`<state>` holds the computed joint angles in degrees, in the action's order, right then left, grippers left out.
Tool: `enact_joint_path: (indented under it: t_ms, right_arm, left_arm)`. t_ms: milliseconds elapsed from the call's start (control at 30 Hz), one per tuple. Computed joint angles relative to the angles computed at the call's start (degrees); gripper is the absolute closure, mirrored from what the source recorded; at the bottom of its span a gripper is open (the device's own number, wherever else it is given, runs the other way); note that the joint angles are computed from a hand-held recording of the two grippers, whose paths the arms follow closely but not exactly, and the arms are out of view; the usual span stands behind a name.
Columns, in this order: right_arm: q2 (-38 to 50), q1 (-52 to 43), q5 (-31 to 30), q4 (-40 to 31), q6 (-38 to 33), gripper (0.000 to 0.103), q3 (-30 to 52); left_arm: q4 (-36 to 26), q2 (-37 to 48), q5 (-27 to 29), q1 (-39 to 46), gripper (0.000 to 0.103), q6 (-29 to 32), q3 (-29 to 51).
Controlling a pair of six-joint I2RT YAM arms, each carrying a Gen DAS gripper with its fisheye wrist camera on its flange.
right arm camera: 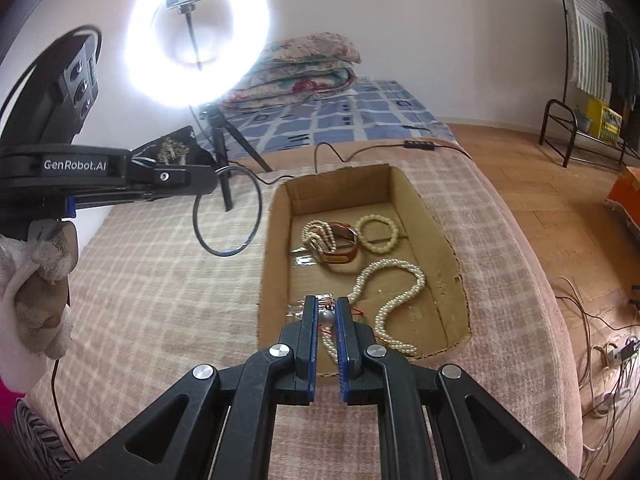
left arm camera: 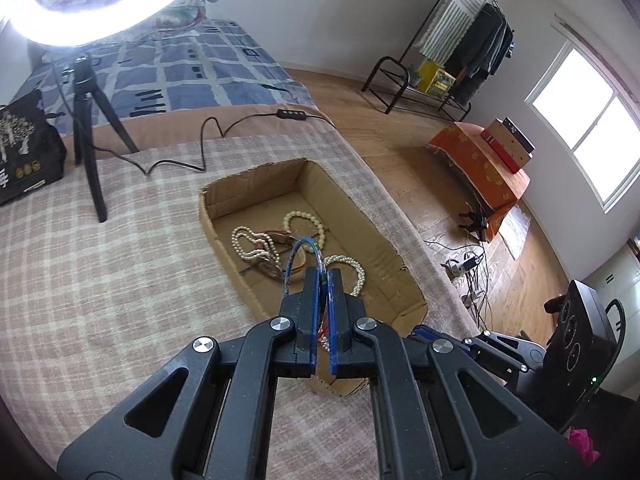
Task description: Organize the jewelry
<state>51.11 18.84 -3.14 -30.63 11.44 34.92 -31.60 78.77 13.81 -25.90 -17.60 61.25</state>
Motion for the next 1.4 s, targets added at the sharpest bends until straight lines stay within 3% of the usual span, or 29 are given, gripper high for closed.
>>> enact_joint_path:
  t_ms: [333,733,767,833,867,967,1000,1167,1400]
  right_arm:
    - [1.2,-1.5,-1.4,0.7,-0.2,0.097,-0.7]
    - [3.4,2.1,-0.1,2.3,0.1,0.096,-0.7]
    - [3.4,2.4,0.2,2.3,0.1,0.095,-0.7]
    - [3.1,2.6,0.1,2.3,0.2,0.081,-0.8]
    - [2.9,2.9,0.2,2.4,0.0,0.076,-0.9]
    - [3.0,5.3,2.7,2.2,0.4,0.044,-0.5]
    - [2.6,6.3,4.0,2.4,0.6,0.03,-0.6]
    - [2.5,9.7,8.9,2.1,1.1,0.012,0.0]
    - [2.0,10.8,10.6,1.6,2.4,0.011,0.5]
  left_arm:
    - [1.7,8.1,-2.4,-1.8,0.102,-1.2,3.3]
    - [1.8,11.6,-4.2,-1.2,0.101,-0.9,5.5]
    - [1.9,11.3,-4.5,-1.2,0.101,-1.0,5.6]
    - [1.3,11.4,-4.7,-1.4,0.1,-1.2,6.2]
    - [1.1,11.5,-4.6,-1.4,0.091,-1.1,6.4]
    - [1.4,10.5,-6.8,-2.0,0.031,-1.3,6.2]
    - [2.3,9.4,-8.5,-2.4,0.022,-1.9,5.4]
    - [0.8,9.1,-10.1,-2.8,0.022,-1.4,6.1]
    - [0.0,6.0,-13.0,-3.9,0.022,-0.5,5.4]
